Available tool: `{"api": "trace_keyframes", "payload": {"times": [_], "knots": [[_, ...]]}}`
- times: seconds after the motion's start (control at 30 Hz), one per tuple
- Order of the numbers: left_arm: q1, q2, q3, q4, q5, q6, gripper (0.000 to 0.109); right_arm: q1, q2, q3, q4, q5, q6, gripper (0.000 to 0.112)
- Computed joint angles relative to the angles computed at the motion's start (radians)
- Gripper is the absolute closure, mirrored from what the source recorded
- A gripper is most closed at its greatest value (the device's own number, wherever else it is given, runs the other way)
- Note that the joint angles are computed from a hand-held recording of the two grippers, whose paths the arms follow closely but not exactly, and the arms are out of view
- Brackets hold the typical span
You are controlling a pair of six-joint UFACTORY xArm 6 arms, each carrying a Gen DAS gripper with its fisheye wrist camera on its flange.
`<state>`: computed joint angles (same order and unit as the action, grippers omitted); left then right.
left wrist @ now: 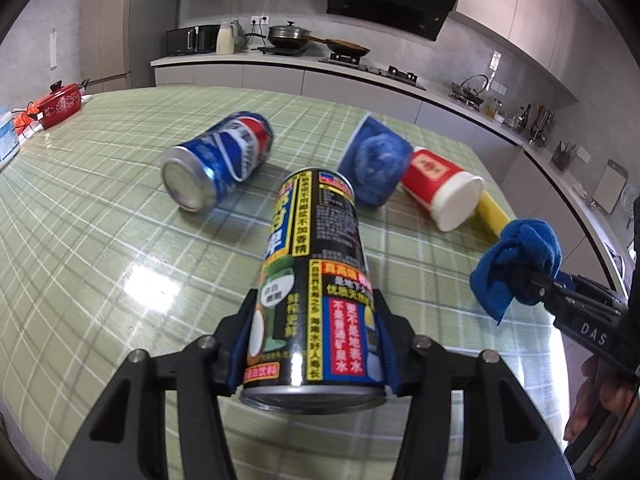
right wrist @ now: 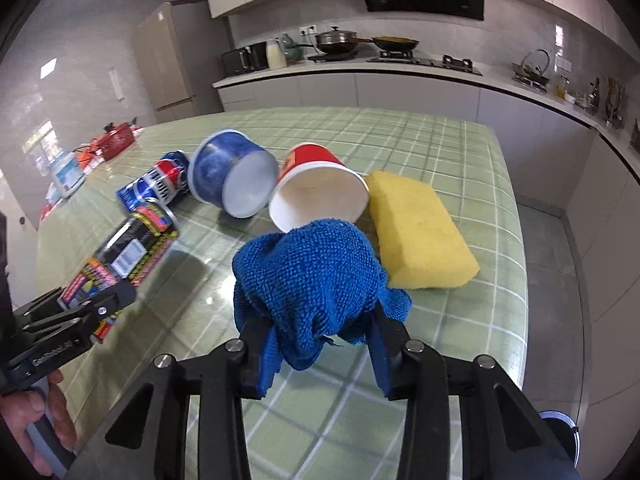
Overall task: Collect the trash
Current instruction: 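Carry the blue cloth and spray can over the black bin with both tools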
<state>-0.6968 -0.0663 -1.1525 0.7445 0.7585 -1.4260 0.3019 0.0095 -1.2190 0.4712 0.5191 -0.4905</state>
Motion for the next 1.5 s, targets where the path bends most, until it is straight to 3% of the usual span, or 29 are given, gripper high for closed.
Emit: {"api": "trace_keyframes", "payload": {"times": [0.07, 0.17, 0.43, 0.5, 0.53, 0.57, 0.6, 0.73, 0.77, 0.87, 1.13, 1.27, 1.37, 1.43, 1.47, 1.5], "knots": [[-0.010, 0.009, -0.011, 0.001, 0.009, 0.000, 0.056, -0.004, -0.007, 0.003, 0.011, 0.027, -0.019, 0.067], [-0.014, 0.017, -0.015, -0.004, 0.005, 0.002, 0.056, -0.008, -0.009, 0.017, -0.001, 0.054, -0.027, 0.054], [-0.017, 0.009, -0.003, -0.011, -0.001, 0.014, 0.055, -0.001, -0.080, 0.112, 0.043, 0.018, -0.061, 0.054], [-0.011, 0.008, 0.001, -0.022, -0.012, 0.026, 0.056, 0.008, -0.063, 0.104, -0.006, 0.014, -0.035, 0.054], [-0.012, 0.008, 0.000, -0.021, -0.014, 0.026, 0.056, 0.009, -0.046, 0.087, 0.001, 0.026, -0.040, 0.058], [-0.023, 0.011, -0.002, -0.015, -0.009, 0.015, 0.056, 0.007, -0.037, 0.077, 0.017, 0.037, -0.046, 0.071], [-0.025, 0.012, -0.004, -0.014, -0.009, 0.021, 0.056, 0.003, -0.032, 0.066, 0.032, 0.054, -0.052, 0.077], [-0.048, 0.011, 0.000, 0.000, -0.005, 0.000, 0.055, -0.005, -0.085, 0.096, 0.114, 0.053, -0.109, 0.083], [-0.051, 0.011, 0.001, 0.000, -0.007, -0.003, 0.056, -0.008, -0.096, 0.100, 0.133, 0.059, -0.123, 0.081], [-0.055, 0.013, 0.003, 0.003, -0.016, -0.014, 0.056, -0.010, -0.113, 0.117, 0.101, 0.058, -0.125, 0.039], [-0.064, -0.006, 0.023, 0.025, -0.013, -0.043, 0.056, -0.028, -0.202, 0.195, 0.203, 0.009, -0.196, 0.038], [-0.059, -0.018, 0.039, 0.029, -0.010, -0.053, 0.056, -0.014, -0.177, 0.169, 0.238, 0.020, -0.228, 0.038], [-0.055, -0.027, 0.049, 0.024, -0.006, -0.050, 0.056, 0.018, -0.116, 0.128, 0.179, 0.043, -0.204, 0.038], [-0.054, -0.034, 0.058, 0.020, -0.006, -0.049, 0.056, 0.036, -0.079, 0.113, 0.100, 0.035, -0.142, 0.042], [-0.054, -0.037, 0.059, 0.020, -0.002, -0.048, 0.056, 0.044, -0.060, 0.109, 0.036, 0.016, -0.091, 0.060], [-0.057, -0.034, 0.054, 0.019, 0.003, -0.048, 0.056, 0.045, -0.056, 0.106, 0.015, 0.007, -0.076, 0.071]]}}
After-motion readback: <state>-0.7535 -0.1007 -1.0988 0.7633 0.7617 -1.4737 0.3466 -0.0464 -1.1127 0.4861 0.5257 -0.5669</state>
